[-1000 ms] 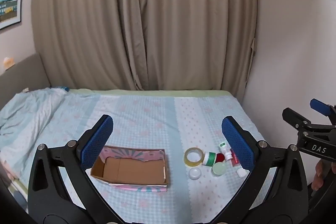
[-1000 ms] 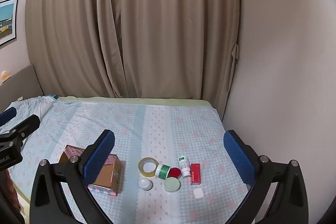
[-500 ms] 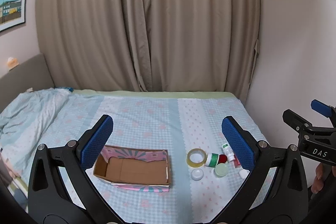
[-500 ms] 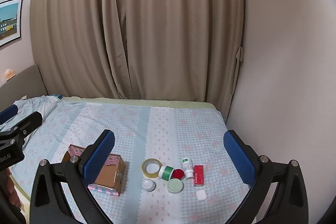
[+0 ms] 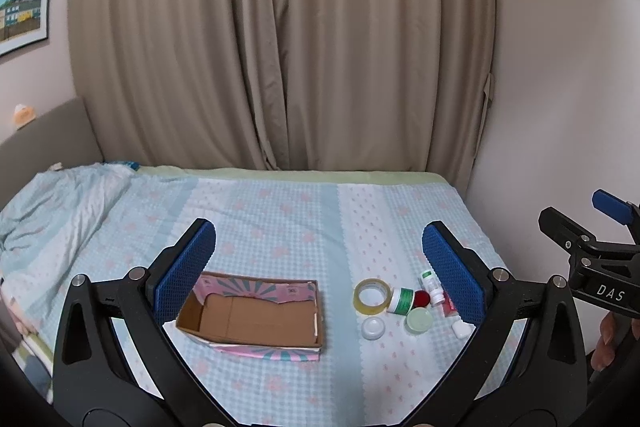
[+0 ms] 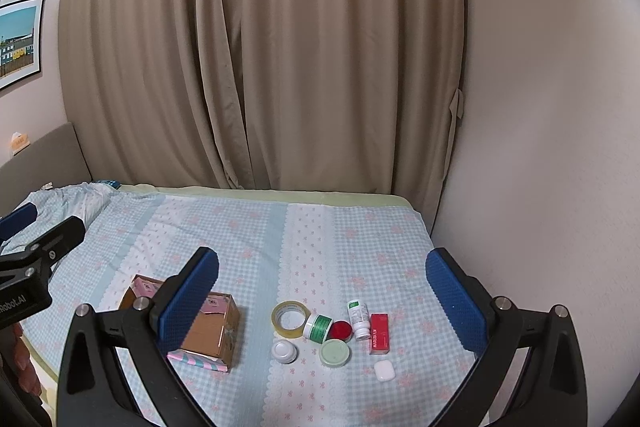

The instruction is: Organize rigid objects

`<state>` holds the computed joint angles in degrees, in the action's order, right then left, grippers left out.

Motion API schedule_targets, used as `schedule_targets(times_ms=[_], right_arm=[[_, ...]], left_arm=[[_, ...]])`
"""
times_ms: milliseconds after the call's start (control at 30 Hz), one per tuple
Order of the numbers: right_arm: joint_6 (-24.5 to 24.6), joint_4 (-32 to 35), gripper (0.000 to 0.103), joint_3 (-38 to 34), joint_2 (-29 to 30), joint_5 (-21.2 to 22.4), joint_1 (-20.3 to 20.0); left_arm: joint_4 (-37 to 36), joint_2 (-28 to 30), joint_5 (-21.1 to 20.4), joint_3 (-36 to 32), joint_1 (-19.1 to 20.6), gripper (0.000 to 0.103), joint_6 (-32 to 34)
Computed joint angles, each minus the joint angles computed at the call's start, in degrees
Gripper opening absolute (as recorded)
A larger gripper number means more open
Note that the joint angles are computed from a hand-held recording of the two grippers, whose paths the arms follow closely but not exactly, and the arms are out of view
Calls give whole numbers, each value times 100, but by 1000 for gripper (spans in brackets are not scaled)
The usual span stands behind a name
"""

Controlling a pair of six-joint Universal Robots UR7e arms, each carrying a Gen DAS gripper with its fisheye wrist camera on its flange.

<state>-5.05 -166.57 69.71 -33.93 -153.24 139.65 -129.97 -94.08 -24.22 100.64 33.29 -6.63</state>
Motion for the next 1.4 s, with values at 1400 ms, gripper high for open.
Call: schedule_targets(times_ms=[1400], right_arm=[[65,-175,103,270,-95,-33,58]], left_arm=[[317,-4,-77,-160,-7,102,-113]])
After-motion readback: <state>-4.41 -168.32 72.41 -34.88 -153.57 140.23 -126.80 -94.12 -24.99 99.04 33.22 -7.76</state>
